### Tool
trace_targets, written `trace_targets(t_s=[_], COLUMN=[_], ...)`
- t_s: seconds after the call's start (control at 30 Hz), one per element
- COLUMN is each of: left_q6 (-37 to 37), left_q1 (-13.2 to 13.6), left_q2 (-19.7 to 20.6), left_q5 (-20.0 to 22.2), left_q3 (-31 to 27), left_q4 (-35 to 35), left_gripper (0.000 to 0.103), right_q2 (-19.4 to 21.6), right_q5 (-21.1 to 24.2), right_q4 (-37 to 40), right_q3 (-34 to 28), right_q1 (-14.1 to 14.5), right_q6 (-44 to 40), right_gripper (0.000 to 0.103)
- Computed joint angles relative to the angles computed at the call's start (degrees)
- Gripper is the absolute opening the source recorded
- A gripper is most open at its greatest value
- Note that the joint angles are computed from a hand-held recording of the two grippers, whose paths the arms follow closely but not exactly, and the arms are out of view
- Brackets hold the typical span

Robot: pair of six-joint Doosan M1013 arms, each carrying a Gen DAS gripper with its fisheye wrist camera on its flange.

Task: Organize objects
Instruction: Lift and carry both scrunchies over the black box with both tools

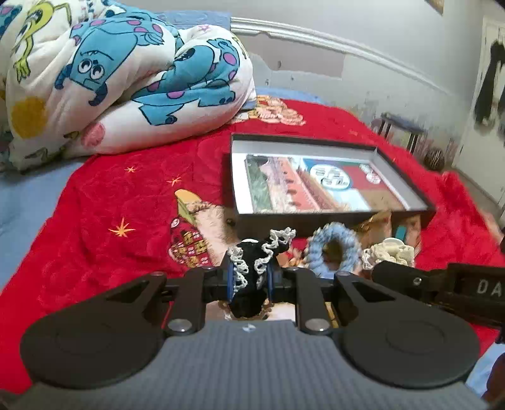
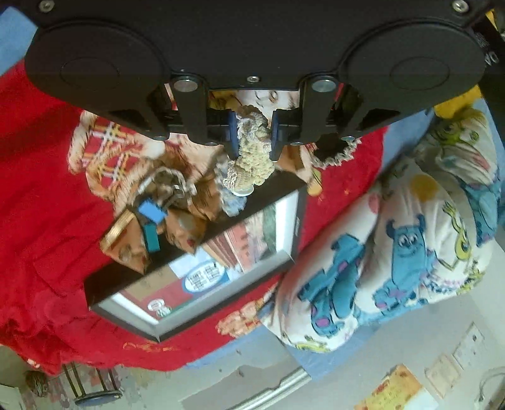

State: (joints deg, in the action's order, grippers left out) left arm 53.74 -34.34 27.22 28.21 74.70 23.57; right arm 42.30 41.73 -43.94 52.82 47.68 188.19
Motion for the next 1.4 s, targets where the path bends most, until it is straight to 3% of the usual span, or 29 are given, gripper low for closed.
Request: trace_targets(t_s=[0.3, 0.6, 0.73, 0.93, 1.13, 1.4], left_q6=[-2.4, -0.9, 3.8, 5.8, 7.2, 13.5], left_q1=[0.7, 0.9, 1.4, 1.8, 2.5, 3.0], left_q2=[0.0, 3.0, 5.0, 7.7, 10.3, 12.8], left_q5=[-4.0, -7.6, -7.6, -8.7, -7.7, -4.2], left_q3=[-1.4, -7.2, -11.1, -15.2, -17.5, -18.6], left_q4=[-0.1, -0.4, -6.2, -6.5, -10.5, -14.4], left_gripper=[0.023, 0.023, 0.023, 0.023, 0.023, 0.023], right_q2=[-0.9, 0.8, 2.0, 4.4, 6.8, 10.0], right_q5=[-1.2, -2.2, -0.9, -0.5, 0.1, 2.0], right_q4=[-8.6, -8.5, -8.5, -11.3, -10.7, -1.2], right_q3=[-0.9, -5.7, -8.4, -13.0, -16.4, -18.9], right_q1=[-0.4, -2.4, -3.6, -5.3, -6.8, -7.8], right_q6=[7.0, 1.4, 0.7, 0.8, 0.2, -12.1], right_gripper=[0.019, 0.019, 0.019, 0.019, 0.019, 0.019])
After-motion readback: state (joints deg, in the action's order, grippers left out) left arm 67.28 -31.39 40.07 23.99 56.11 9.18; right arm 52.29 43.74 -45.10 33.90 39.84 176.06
